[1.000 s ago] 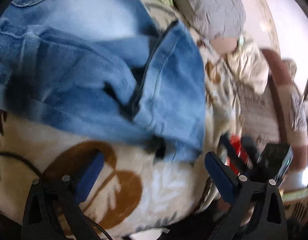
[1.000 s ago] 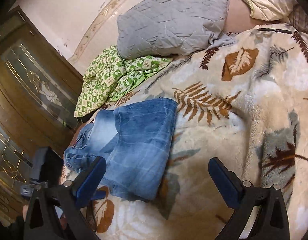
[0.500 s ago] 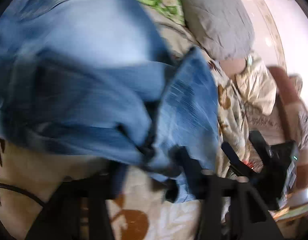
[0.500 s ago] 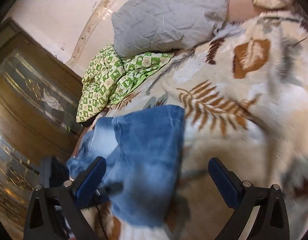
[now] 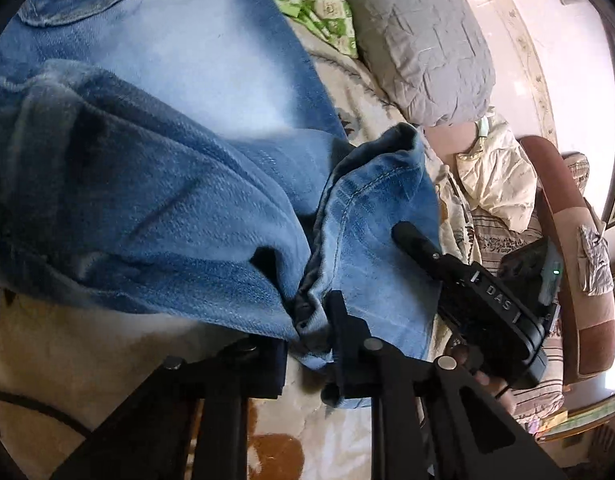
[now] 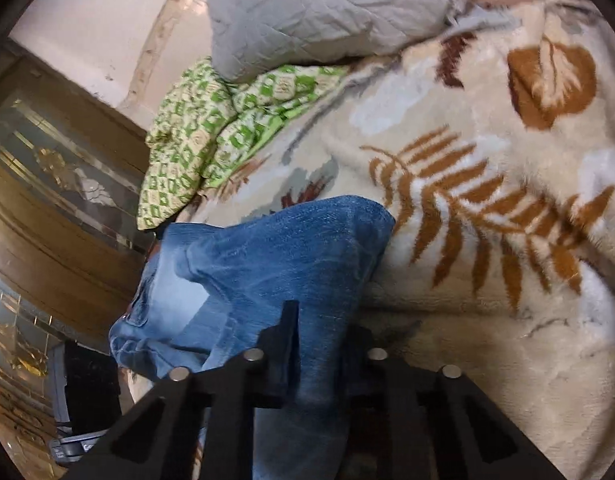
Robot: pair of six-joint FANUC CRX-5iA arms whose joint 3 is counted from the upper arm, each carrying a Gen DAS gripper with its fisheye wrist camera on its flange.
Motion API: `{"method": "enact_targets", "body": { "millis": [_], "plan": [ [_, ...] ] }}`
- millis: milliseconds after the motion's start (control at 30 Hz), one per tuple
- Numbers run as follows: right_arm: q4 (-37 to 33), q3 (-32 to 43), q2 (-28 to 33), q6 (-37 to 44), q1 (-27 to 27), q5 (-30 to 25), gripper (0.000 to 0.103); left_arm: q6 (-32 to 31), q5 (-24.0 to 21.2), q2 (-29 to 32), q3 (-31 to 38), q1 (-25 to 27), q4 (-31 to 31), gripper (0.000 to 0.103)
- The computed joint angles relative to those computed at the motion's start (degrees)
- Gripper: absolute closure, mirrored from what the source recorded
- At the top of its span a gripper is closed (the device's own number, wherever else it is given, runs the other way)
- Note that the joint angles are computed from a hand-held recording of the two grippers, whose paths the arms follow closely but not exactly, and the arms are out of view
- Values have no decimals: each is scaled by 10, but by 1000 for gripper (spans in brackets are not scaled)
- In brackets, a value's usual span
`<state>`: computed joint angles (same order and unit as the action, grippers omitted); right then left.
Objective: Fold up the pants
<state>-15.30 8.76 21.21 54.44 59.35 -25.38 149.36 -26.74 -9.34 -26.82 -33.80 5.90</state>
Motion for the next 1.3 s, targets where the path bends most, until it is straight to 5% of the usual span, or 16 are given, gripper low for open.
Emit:
{"method": "enact_targets", "body": {
  "millis": [300, 567, 700, 933, 1033, 1067, 1100, 1167, 1233, 1300],
  "plan": [
    [121, -74, -61, -74, 23, 46, 90, 90, -30, 14, 55, -45, -70, 85],
    [245, -167, -136, -184, 7, 22, 90, 42, -70, 130, 174, -92, -64, 85],
    [243, -173, -136, -198, -4, -16, 90, 55, -127, 183, 236, -108, -92, 85],
    [209, -166, -123, -177, -18, -18, 85, 48, -140, 189, 249, -106, -90, 84],
    [220, -160, -122, -192, -16, -42, 63, 57, -135, 188, 250, -110, -91, 72],
    [233, -160, -124, -205, -15, -54, 40, 51, -126, 185, 246, -109, -83, 55],
    [229, -161, -129, -203, -15, -54, 32, 41, -116, 182, 241, -109, -75, 30],
    [209, -174, -149, -193, -17, -29, 24, 88, -179, 191, 288, -129, -141, 2],
    [289, -195, -164, -253, -3, -36, 17, 117, -237, 193, 325, -151, -200, 1],
    [399, -222, -179, -337, 14, -45, 7, 94, -246, 186, 323, -151, -194, 1]
  ]
}}
